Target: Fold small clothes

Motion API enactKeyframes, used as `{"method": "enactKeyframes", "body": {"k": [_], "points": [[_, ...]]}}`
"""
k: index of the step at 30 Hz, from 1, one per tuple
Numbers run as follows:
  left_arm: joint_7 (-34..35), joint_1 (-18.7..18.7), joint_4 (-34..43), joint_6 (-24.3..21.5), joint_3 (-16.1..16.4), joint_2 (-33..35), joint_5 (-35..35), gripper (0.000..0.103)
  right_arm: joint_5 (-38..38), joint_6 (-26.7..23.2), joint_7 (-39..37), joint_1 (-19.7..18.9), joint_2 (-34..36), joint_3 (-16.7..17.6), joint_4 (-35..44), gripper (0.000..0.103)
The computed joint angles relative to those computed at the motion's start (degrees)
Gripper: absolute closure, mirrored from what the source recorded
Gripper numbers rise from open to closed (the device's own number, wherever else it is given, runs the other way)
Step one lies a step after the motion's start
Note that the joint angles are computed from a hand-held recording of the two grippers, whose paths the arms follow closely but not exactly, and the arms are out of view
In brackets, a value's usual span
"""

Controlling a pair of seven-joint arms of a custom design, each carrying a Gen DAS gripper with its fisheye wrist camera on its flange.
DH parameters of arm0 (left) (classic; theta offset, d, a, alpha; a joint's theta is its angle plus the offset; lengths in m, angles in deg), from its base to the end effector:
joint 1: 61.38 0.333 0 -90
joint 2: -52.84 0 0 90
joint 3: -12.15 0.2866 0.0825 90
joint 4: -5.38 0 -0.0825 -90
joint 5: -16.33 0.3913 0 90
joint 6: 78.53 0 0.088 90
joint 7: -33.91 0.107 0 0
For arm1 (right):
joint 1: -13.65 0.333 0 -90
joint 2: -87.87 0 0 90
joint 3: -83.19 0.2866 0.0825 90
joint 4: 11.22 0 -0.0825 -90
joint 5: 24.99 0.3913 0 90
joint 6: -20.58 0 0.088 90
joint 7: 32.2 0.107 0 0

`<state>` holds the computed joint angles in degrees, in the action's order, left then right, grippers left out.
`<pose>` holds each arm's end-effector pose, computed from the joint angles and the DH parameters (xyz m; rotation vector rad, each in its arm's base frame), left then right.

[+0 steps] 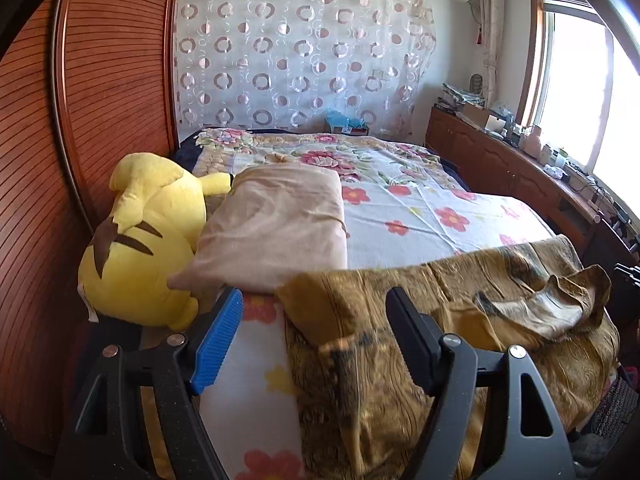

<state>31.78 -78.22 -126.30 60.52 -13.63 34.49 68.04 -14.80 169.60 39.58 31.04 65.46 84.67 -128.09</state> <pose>0.3715 -0.3513 0.4786 -1.8749 1.4392 -0.8110 0.4751 0.1613 0.6905 -1.9782 1.1140 -0.6934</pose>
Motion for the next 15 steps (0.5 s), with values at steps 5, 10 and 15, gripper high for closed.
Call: {"method": "enactKeyframes", "body": {"k": [5, 10, 15], "points": [[4.23, 0.76, 3.11, 0.66, 2.01, 3.46, -0.01, 0.028, -1.92, -1.14, 0.86, -0.96, 3.32, 0.54, 5.18, 0.065], [8.41, 0.83, 5.47, 0.09, 4.04, 7.49, -1.85, 0.028, -1.29, -2.28, 1.41, -0.85, 10.72, 0.99, 12.05, 0.063], [11.08, 0.37, 5.53, 0.63, 6.02, 10.10, -4.84, 0.028, -2.17, -5.33, 2.35, -1.38, 19.67, 1.63, 20.51, 0.060]]}}
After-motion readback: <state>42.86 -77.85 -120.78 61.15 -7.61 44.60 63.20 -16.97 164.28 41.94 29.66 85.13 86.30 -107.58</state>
